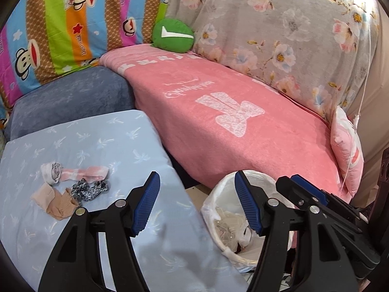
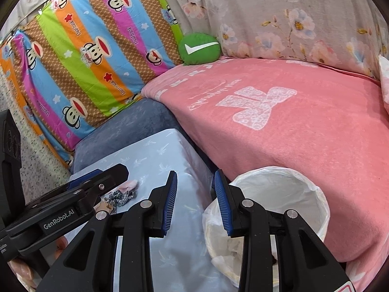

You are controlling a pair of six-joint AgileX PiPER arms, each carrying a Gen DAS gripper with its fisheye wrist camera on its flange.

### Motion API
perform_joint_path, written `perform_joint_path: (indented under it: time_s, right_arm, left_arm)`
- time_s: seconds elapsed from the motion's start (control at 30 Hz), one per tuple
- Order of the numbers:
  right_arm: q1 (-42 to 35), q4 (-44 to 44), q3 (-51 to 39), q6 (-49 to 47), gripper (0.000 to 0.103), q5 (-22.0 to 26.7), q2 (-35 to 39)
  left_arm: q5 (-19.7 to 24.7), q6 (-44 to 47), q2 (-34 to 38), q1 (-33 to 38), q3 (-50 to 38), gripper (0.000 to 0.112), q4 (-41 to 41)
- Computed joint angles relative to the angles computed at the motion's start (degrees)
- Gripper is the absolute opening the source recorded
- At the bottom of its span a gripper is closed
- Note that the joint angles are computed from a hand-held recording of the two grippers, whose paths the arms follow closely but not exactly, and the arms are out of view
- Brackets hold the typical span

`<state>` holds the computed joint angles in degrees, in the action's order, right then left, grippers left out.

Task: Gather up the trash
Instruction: 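Move both tools back from the bin to the pile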

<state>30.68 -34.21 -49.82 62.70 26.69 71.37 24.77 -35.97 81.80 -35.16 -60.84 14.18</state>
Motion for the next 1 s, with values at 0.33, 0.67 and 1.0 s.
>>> perform_joint_path:
  time_s: [0.33, 0.67, 1.0]
  right_arm:
    - [6.90, -2.16, -7.80, 2.97, 0.037, -0.51, 11.53]
    - [11.64, 2.06, -19.57, -0.94, 0.038, -0.93, 25.68]
    - [14.53, 10.62, -34.70, -9.68, 0.038, 1.60, 39.59]
  left_arm:
    - [-1.73, 7.09, -2.09, 12.41, 7.04, 0.078, -7.35]
    - [-2.60, 21.28, -0.78, 28.23, 12.68, 0.083, -18.61]
    - [-2.62, 38.88, 6.82, 42.14, 12.89, 0.084, -32.82]
